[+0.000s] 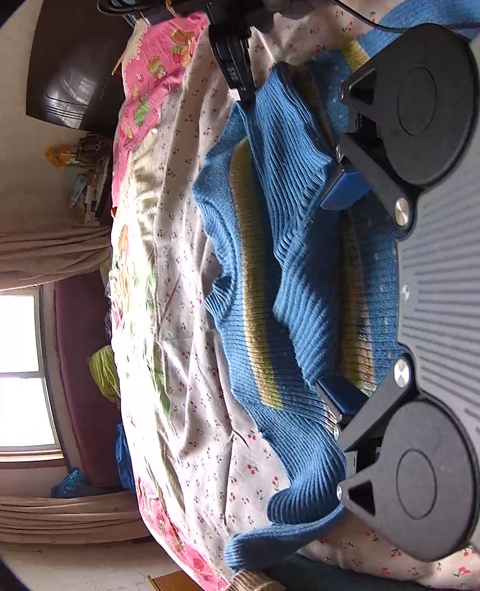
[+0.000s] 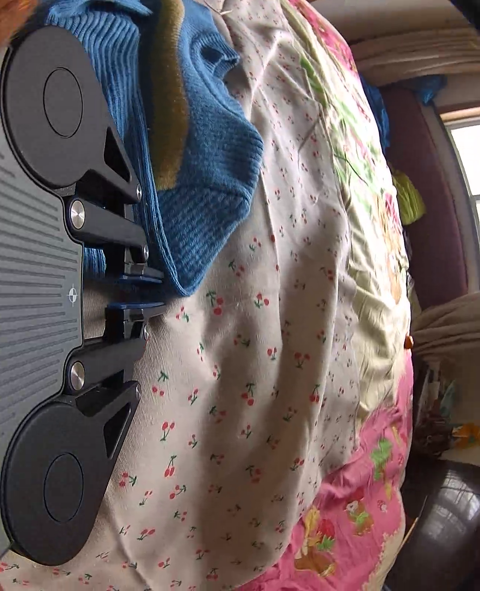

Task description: Fold small clothes

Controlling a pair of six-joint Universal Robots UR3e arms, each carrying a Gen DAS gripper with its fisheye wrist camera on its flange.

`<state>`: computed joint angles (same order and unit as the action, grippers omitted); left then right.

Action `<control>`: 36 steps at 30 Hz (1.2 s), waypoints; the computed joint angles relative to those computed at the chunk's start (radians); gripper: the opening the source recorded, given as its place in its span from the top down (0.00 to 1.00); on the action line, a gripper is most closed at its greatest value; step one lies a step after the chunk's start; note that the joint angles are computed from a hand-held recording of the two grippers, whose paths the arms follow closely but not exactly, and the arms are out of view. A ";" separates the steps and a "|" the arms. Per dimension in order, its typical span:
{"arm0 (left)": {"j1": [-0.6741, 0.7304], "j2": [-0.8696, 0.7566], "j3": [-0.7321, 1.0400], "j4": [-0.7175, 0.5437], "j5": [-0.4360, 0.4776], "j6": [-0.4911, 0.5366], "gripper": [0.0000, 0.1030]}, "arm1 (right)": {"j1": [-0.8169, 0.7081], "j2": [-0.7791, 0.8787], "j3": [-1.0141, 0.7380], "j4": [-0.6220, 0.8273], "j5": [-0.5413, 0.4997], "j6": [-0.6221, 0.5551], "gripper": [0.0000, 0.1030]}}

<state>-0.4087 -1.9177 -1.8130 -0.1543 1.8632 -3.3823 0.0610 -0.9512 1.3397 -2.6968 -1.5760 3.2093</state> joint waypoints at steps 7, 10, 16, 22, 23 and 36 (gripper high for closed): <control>0.032 0.127 -0.167 -0.061 -0.003 -0.051 0.00 | 0.073 -0.124 0.110 -0.105 0.032 -0.064 0.83; 0.039 0.182 -0.221 -0.066 -0.018 -0.078 0.00 | 0.118 -0.127 0.035 0.015 0.254 -0.104 0.83; 0.058 0.289 -0.295 -0.051 -0.029 -0.081 0.00 | 0.205 0.124 -0.373 0.362 0.481 -0.103 0.75; 0.087 0.332 -0.348 0.002 -0.059 -0.084 0.00 | 0.218 0.227 -0.543 0.508 0.533 -0.053 0.74; 0.096 0.334 -0.353 0.009 -0.071 -0.084 0.00 | 0.211 0.215 -0.517 0.479 0.537 -0.026 0.83; 0.142 0.394 -0.416 0.069 -0.126 -0.104 0.00 | 0.236 0.108 -0.334 0.033 0.453 0.161 0.86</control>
